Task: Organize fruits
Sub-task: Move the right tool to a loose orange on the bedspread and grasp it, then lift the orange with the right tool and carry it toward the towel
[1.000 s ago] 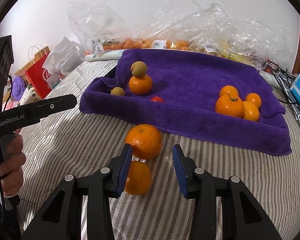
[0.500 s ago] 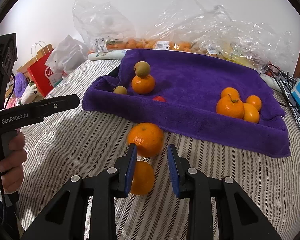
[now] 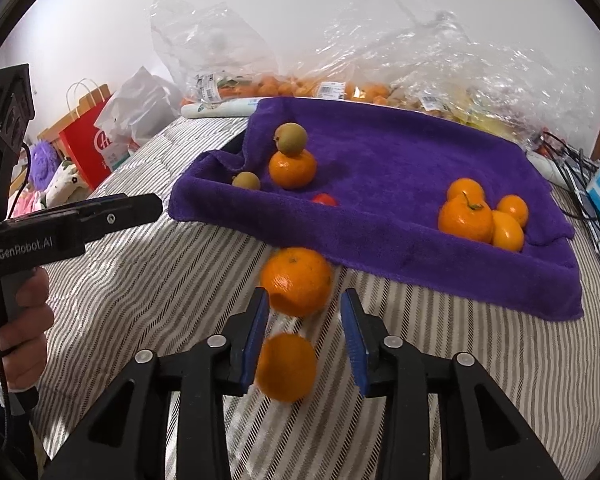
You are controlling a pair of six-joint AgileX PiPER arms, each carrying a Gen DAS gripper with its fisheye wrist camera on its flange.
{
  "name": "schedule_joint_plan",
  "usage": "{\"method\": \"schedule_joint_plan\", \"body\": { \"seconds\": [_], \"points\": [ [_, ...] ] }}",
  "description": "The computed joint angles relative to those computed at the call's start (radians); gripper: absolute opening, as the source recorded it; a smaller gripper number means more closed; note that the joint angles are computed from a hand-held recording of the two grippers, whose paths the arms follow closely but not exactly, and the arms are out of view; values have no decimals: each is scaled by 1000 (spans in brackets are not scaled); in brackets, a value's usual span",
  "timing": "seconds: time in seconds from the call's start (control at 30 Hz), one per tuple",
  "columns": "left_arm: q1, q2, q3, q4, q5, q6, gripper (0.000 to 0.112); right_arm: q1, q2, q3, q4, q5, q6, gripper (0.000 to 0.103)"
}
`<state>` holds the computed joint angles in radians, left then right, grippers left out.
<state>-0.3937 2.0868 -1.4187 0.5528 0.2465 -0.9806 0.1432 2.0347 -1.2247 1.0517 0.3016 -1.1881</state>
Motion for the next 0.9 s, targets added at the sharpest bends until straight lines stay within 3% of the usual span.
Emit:
{"method": "schedule_joint_plan", "body": {
  "seconds": [0.23, 0.43, 0.67, 0.9],
  "points": [
    [21, -9, 22, -12, -20, 7, 70, 19, 63, -92, -175, 26, 191, 43],
    [27, -5, 24, -53, -34, 42, 70, 25, 67, -99, -178, 21, 192, 42],
    [2, -11, 13, -26, -10, 14, 70, -4, -32, -11, 77, 9, -50, 42],
    [-61, -13, -8, -26, 3, 21, 70, -91, -132, 67, 217, 27, -193, 42]
  ]
}}
